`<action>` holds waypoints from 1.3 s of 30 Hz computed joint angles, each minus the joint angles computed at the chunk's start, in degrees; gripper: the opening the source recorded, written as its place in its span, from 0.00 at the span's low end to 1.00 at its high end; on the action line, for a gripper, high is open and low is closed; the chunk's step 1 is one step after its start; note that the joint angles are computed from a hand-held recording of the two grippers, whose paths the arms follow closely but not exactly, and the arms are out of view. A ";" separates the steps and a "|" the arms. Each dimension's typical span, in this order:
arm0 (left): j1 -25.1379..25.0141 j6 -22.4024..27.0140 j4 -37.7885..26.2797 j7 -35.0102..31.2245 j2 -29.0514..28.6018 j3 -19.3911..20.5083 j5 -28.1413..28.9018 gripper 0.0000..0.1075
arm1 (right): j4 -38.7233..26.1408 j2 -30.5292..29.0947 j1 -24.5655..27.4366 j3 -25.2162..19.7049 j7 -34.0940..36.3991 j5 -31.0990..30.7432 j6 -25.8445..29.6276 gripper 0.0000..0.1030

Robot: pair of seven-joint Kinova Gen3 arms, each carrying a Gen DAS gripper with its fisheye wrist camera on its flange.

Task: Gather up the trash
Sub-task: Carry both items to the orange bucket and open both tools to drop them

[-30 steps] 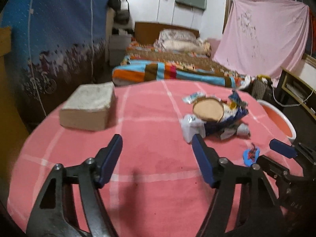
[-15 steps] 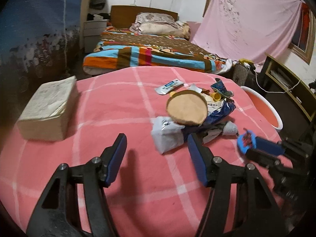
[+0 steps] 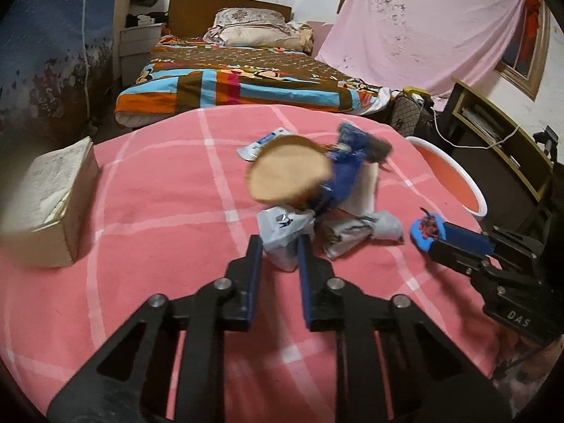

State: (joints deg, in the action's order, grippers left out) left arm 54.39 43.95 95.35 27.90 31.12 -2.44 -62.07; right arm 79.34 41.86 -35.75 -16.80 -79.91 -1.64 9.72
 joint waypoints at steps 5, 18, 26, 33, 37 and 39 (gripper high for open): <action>2.52 1.52 -1.51 0.60 1.25 -0.18 -2.71 0.37 | 2.78 -0.63 0.25 0.24 7.15 -6.92 -4.13 0.24; 14.40 26.38 -11.33 4.77 9.93 -0.42 -15.24 0.33 | 19.69 -2.96 12.73 -13.67 -0.15 8.14 -34.40 0.24; 15.43 31.14 -20.25 0.67 15.25 -3.82 -25.54 0.34 | 23.89 -3.96 15.13 -12.51 2.59 5.65 -53.04 0.24; 13.55 26.90 -29.16 -3.13 19.98 -7.60 -32.09 0.34 | 24.63 -2.75 11.13 -4.69 7.90 -0.47 -69.28 0.24; 11.60 20.16 -34.73 -6.25 22.39 -9.07 -32.76 0.34 | 22.67 -0.26 10.38 -1.28 6.79 -2.74 -72.39 0.24; 10.44 16.25 -37.01 -6.80 23.02 -9.32 -31.48 0.34 | 20.89 0.57 10.74 -1.01 7.16 -5.31 -70.11 0.24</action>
State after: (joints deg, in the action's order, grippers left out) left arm 64.83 60.21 58.34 21.10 54.14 -11.76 -93.56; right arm 100.24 42.43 -25.01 -17.81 -72.75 -6.95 -60.39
